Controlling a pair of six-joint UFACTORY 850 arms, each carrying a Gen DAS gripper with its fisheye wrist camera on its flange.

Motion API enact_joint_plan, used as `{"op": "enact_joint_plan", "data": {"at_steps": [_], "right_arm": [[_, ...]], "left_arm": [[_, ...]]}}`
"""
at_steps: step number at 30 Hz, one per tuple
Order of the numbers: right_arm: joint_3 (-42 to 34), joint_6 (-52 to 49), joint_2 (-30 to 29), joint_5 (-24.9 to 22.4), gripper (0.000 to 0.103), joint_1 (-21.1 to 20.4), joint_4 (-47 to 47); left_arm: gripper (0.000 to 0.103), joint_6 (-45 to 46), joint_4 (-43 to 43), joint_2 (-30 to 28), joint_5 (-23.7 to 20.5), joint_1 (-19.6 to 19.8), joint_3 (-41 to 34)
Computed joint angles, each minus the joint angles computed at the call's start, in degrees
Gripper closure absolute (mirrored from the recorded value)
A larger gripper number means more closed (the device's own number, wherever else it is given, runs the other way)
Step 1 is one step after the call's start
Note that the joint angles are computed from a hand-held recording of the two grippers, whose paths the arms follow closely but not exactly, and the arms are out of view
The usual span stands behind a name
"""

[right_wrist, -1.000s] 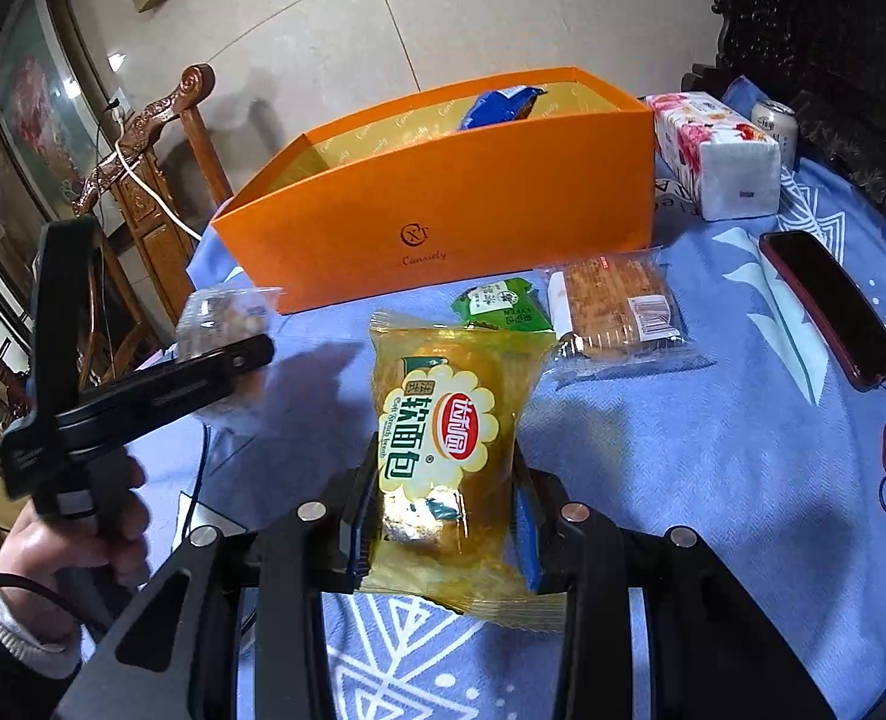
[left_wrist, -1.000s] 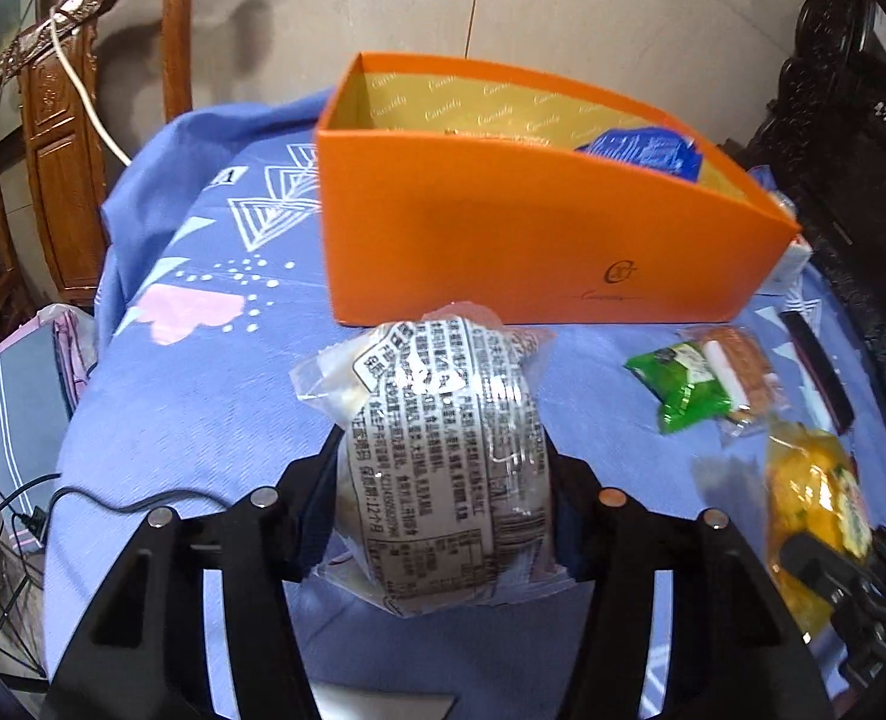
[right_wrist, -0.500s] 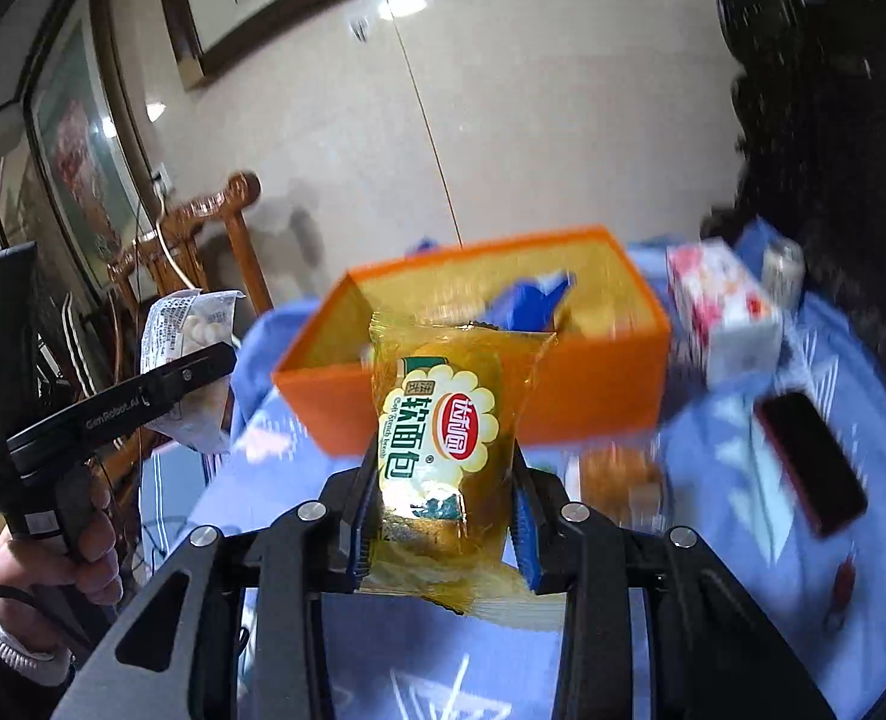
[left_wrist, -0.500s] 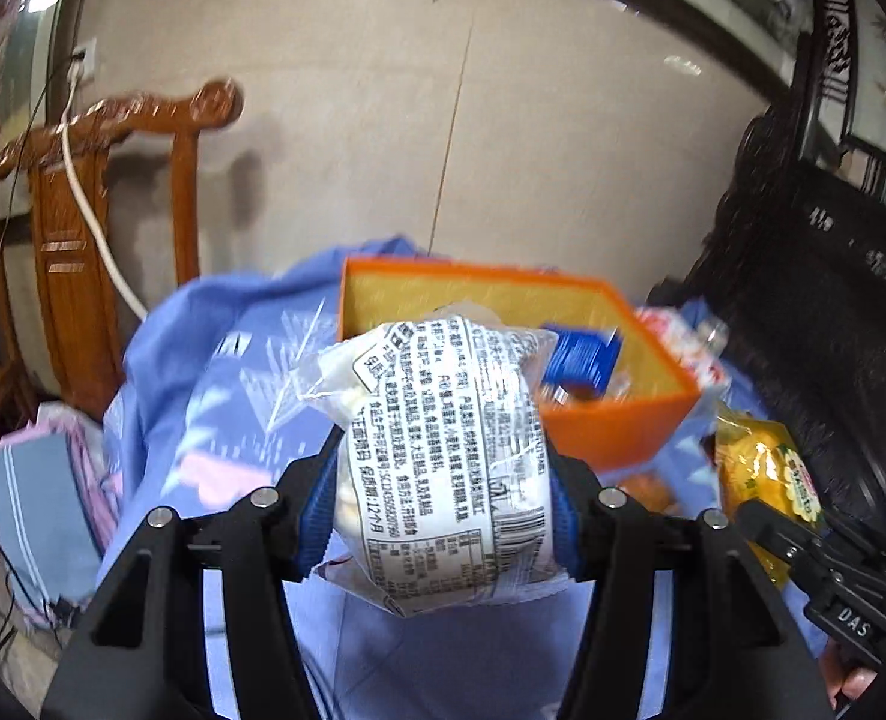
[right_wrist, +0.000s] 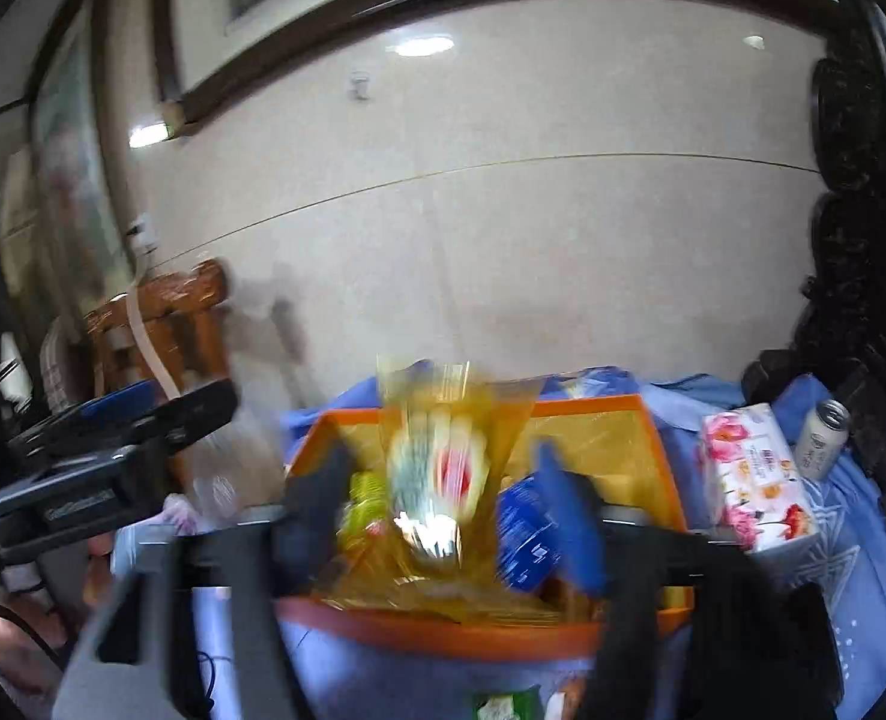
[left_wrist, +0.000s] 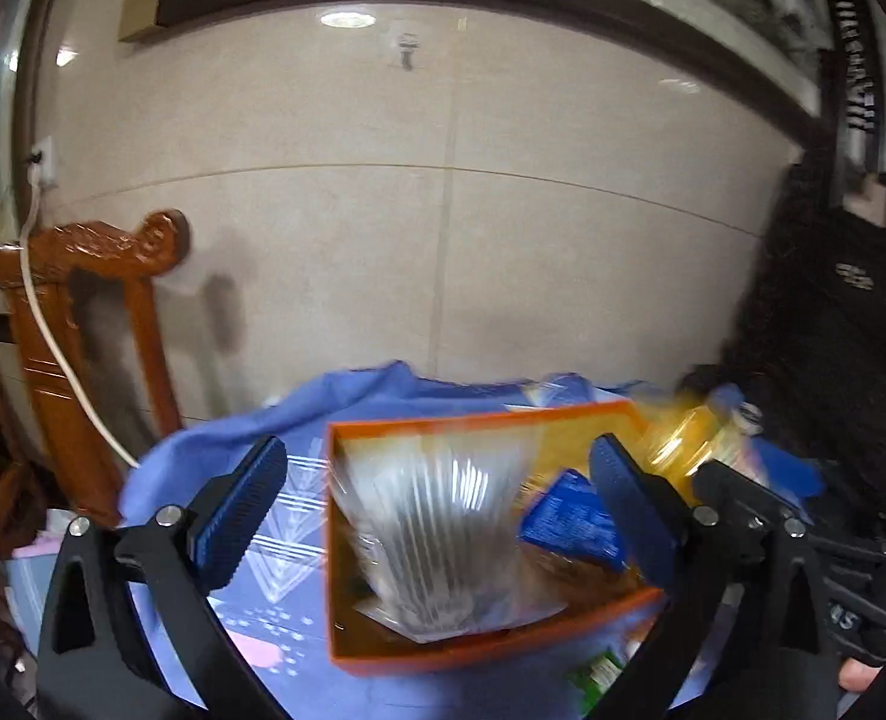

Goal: Organize snacks
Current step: 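Carry both packs over the orange box and release them inside, then grasp the green small pack with the left gripper while the right gripper grasps the round pastry pack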

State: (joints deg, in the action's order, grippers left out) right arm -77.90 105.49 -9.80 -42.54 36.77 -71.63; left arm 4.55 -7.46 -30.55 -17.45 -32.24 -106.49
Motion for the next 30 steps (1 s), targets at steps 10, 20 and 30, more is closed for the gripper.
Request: {"op": "enact_joint_plan", "data": {"at_steps": [10,20,30], "right_arm": [[12.7,14.3,8.2,-7.1,0.007,5.5,-3.6],[24.3,20.9,10.3,-6.4,0.007,10.2,9.7],[22.7,9.4,4.6,2.8,0.012,2.1,16.0]], "left_arm": [[0.004,22.9,-25.3,10.3,3.6,1.6,17.1],[0.004,29.8,-30.3,16.1,3.4,-0.3,32.9],[0.004,26.4,-25.0,18.7,2.7,-1.0,38.2]]}}
